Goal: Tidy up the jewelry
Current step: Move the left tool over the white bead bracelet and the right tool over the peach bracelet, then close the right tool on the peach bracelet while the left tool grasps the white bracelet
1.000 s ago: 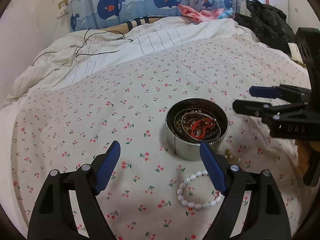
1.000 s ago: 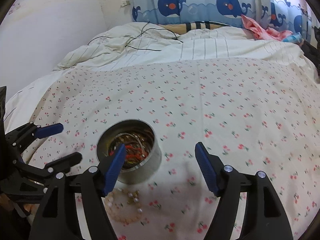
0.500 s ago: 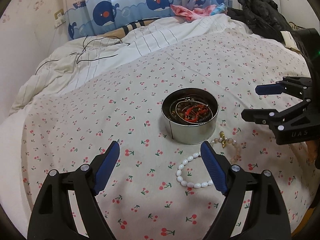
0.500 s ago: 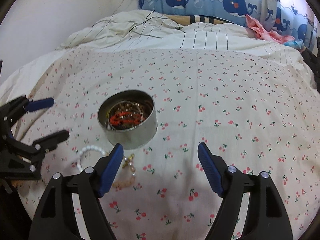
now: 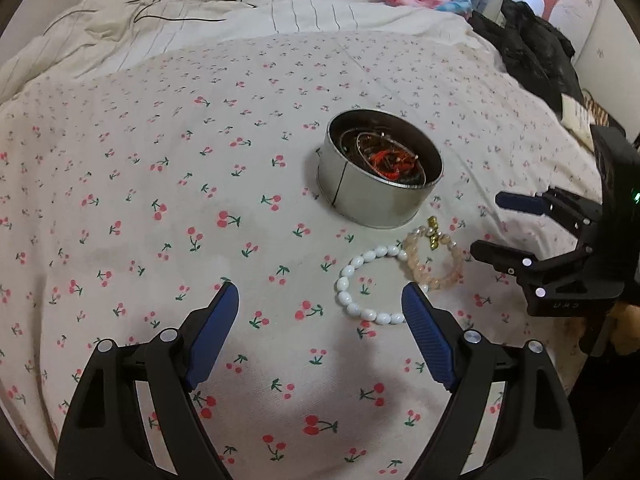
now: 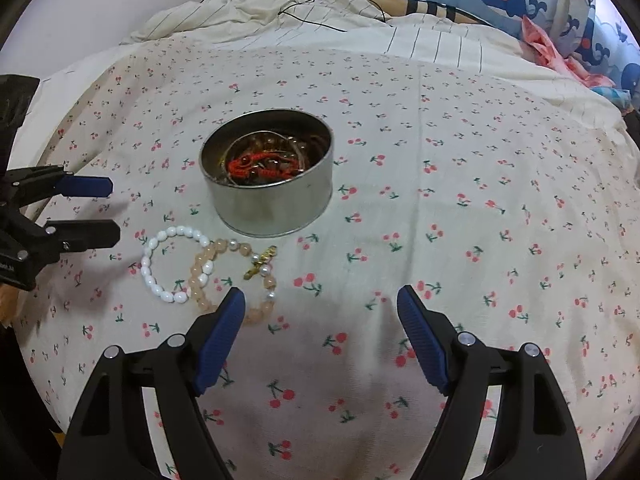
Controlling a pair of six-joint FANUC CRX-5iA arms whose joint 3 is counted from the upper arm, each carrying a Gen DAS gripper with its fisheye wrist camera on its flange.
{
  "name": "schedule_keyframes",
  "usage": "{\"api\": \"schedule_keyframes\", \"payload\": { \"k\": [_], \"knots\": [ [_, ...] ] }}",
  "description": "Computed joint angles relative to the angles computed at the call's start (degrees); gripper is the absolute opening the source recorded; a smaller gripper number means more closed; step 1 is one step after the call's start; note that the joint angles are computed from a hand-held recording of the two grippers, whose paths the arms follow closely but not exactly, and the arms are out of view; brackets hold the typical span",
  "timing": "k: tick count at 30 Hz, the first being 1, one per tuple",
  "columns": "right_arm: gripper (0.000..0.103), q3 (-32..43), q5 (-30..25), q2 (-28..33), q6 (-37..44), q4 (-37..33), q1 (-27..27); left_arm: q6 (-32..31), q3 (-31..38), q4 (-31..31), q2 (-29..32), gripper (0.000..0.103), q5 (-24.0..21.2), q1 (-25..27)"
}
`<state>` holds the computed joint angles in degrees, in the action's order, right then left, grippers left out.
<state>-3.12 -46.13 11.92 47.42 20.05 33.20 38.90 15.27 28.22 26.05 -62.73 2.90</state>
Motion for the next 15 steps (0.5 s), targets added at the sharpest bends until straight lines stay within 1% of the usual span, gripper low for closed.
{"api": "schedule_keyframes", "payload": {
  "k": [3,5,7,9,10,11,12,13,14,15],
  "knots": [
    [0.081,-0.13,0.67,0.83,-2.13,2.45,0.58,-1.85,-2.35,-0.49,-1.3,0.081,2.89,-1.15],
    [0.081,0.66,-0.68,2.31,-2.33,4.12,1.09,-1.27,-3.96,-2.36,-2.33,0.083,6.59,-2.37],
    [0.081,1.76,-4.36,4.53,-1.95,7.52,2.17,0.35,-5.58,-5.84,-3.38,0.085,11.53,-3.84],
    [0.083,1.62,-7.46,5.66,-2.61,11.81,2.99,2.35,-4.72,-9.83,-3.05,0.086,12.4,-4.93],
    [0.083,1.99,-9.08,5.94,-2.62,12.51,3.09,3.42,-3.51,-12.26,-2.42,0.086,11.45,-5.42],
    [0.083,2.71,-11.87,6.33,-1.59,12.96,3.2,4.48,-1.8,-13.86,-1.45,0.086,8.8,-5.53],
    [0.083,3.07,-13.35,6.51,-0.66,13.22,3.28,5.73,0.57,-13.99,-0.05,0.086,4.53,-5.21],
    [0.083,3.32,-15.92,6.46,0.72,13.95,3.43,6.53,3.6,-13.22,1.7,0.086,-1.39,-4.44],
    [0.083,3.36,-17.01,6.17,1.39,13.69,3.42,5.42,4.97,-12.56,2.43,0.086,-4.31,-4.07],
    [0.083,3.38,-18.02,5.69,2.28,12.98,3.31,2.4,5.85,-11.41,2.84,0.086,-7.52,-3.5]
  ]
}}
